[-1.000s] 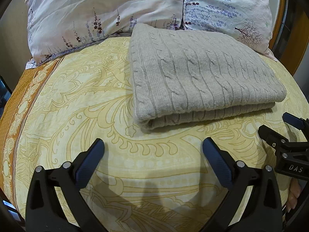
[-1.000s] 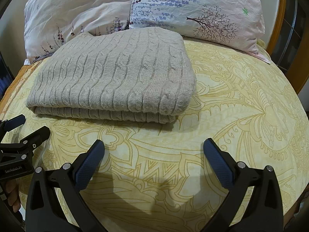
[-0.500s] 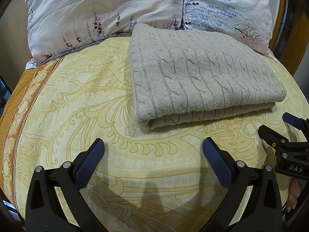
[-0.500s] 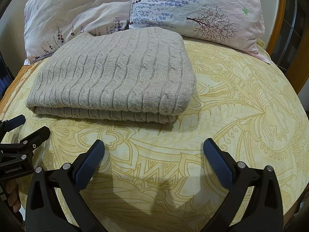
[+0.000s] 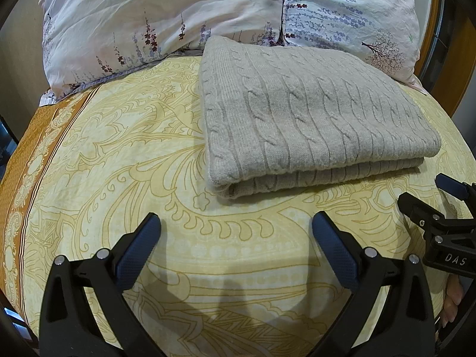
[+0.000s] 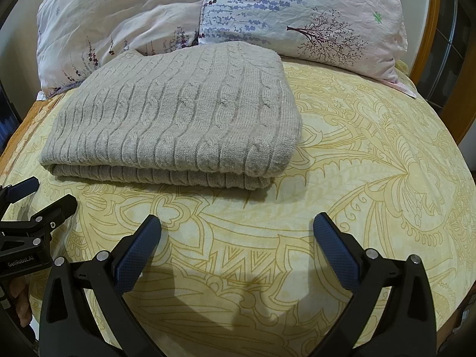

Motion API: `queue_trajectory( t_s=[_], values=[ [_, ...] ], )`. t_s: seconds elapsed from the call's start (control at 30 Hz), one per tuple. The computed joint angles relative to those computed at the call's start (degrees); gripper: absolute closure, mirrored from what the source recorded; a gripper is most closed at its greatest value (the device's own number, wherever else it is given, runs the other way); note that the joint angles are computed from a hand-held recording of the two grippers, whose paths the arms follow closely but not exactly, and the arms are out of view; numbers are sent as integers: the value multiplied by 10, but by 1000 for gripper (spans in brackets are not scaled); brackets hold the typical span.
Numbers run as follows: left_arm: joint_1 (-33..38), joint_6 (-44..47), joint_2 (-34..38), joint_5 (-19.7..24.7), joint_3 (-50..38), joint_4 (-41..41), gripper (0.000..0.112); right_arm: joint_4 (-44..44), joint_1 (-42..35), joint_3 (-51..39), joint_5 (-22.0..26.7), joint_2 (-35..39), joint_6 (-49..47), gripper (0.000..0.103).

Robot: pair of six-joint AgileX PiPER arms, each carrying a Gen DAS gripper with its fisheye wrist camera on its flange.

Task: Fold small clothes

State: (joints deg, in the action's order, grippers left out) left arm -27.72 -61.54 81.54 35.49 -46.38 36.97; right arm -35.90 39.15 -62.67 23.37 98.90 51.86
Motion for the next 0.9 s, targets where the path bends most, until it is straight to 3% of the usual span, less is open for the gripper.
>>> queue_trajectory(
  t_s=[0.9],
  values=[
    [-2,-5,0,0,1,3,11,-1,0,1,-1,0,1,2]
  ],
)
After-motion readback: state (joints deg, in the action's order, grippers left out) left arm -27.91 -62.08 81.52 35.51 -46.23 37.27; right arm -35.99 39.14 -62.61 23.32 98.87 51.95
